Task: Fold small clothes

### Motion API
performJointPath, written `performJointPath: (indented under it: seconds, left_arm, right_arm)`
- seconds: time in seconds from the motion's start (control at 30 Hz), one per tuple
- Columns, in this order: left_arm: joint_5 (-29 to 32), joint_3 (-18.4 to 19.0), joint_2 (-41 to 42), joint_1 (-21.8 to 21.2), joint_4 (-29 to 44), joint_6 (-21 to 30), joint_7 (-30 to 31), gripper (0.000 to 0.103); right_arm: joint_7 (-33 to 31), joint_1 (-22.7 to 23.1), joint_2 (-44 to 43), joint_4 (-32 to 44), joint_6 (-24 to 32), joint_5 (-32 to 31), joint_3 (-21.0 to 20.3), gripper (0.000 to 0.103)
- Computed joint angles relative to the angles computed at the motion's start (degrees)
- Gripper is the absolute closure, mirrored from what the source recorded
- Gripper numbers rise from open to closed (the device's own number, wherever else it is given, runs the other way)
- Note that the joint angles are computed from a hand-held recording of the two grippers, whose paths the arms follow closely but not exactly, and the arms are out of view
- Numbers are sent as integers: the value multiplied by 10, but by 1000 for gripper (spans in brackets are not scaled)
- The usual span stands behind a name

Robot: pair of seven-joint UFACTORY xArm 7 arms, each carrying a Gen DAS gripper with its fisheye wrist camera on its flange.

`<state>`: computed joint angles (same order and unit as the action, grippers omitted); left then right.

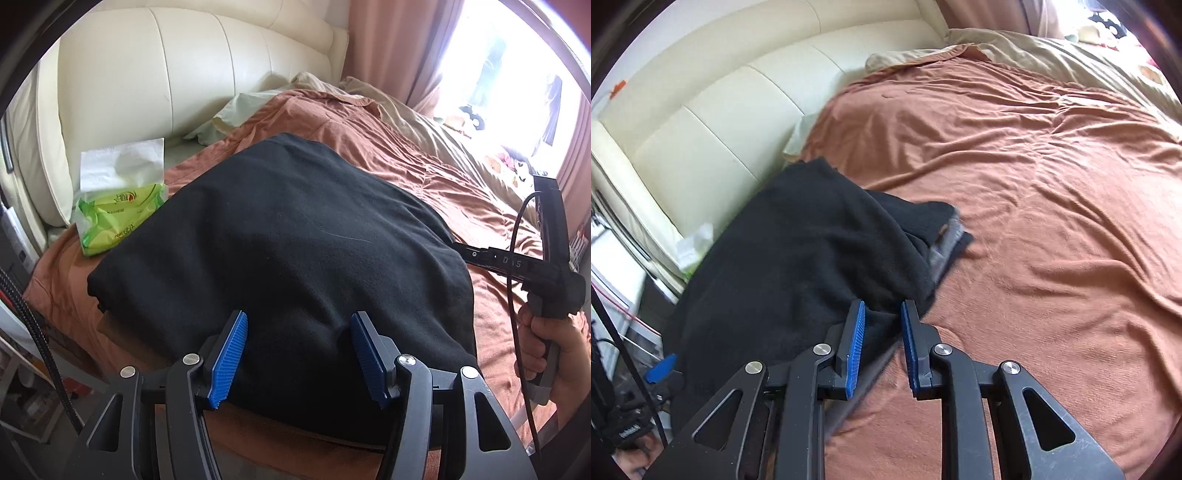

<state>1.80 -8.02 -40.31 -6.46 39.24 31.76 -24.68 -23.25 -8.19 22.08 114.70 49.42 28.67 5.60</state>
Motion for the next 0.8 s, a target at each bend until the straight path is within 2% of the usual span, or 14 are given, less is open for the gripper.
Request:
performJointPath:
  seconds: [0.17, 0.3, 0.43, 0.53, 0.57, 0.6, 0.8]
  left_arm:
    - [-21, 14, -28, -18, -6, 4, 3, 43]
    - [-43, 21, -56, -30, -5, 15, 6, 43]
    - [-49, 7, -86, -26, 4, 35, -13, 41]
    - [-55, 0, -103, -37, 22, 63, -18, 40]
    - [-53, -7, -109, -37, 26, 71, -21, 38]
    - [-51, -13, -115, -36, 29, 77, -25, 33]
    - [-46, -49, -142, -51, 51, 115, -50, 27]
  right_arm:
    - [-18, -17, -54, -44, 16, 48, 2, 84]
    - [-38, -15, -87, -50, 67, 44, -12, 84]
    - [-52, -8, -146, -92, 83, 29, -37, 81]
    - [-81, -12, -202, -132, 92, 44, -61, 60]
    - [-88, -10, -221, -148, 89, 42, -68, 50]
    - [-95, -7, -242, -167, 84, 39, -75, 44]
    - [-117, 18, -351, -265, 93, 39, -122, 30]
